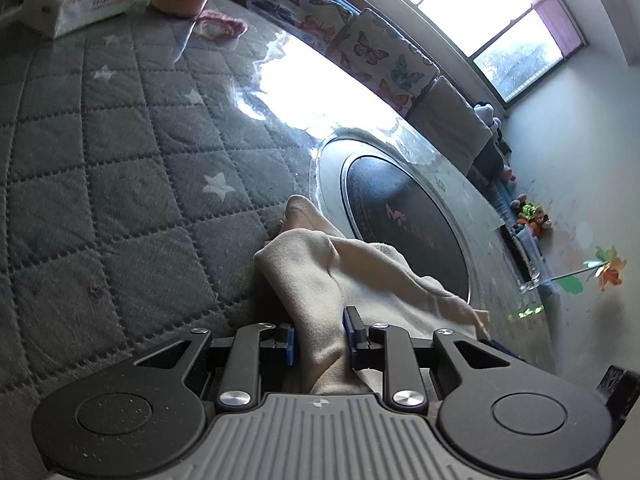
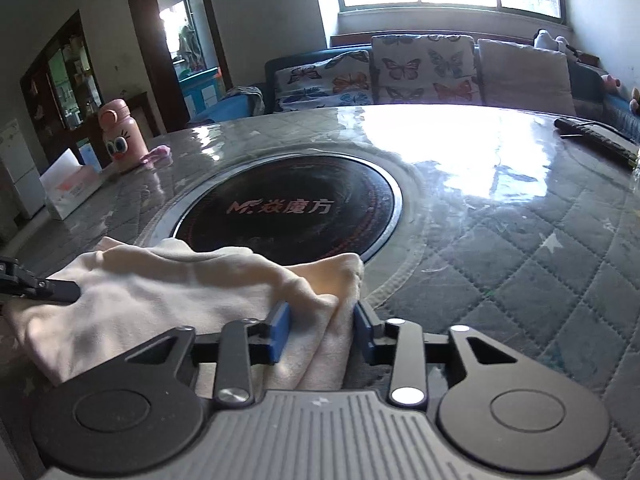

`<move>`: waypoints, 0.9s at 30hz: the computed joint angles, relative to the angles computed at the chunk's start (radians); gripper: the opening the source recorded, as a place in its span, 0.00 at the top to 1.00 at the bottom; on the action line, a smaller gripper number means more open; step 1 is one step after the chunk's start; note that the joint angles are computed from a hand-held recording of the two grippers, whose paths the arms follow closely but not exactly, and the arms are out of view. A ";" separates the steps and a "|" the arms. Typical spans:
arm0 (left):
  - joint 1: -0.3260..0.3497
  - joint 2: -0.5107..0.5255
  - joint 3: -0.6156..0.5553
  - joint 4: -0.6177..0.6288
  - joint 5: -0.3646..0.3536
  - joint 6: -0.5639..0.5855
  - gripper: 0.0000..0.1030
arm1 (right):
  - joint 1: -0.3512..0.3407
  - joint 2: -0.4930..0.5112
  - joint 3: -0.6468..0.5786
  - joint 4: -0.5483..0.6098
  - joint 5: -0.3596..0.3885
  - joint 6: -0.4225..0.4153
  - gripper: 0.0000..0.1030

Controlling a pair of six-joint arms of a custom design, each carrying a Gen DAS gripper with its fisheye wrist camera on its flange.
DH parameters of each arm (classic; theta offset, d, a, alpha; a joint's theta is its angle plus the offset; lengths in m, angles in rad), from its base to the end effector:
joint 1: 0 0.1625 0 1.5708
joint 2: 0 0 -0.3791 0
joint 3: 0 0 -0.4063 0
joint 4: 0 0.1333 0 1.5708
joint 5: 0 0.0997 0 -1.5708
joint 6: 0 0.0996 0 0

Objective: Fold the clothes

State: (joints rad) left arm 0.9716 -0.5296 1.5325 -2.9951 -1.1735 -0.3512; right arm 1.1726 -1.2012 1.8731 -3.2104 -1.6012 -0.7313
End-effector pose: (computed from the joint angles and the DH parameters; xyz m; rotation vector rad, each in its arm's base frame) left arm -0.2384 -0.6537 -0.0315 0.2324 2.8643 -0.8104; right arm -0.1100 -0.5976 0.2887 0.3785 -2.3671 1.0446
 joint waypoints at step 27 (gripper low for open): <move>-0.089 -0.038 0.108 -0.246 0.257 0.216 0.87 | 0.125 0.030 -0.044 0.020 0.052 -0.100 0.91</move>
State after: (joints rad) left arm 0.8829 -0.5673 1.6410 -3.2406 -0.9168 -0.1354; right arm 1.2979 -1.1716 1.8288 -3.1900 -1.5495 -0.8317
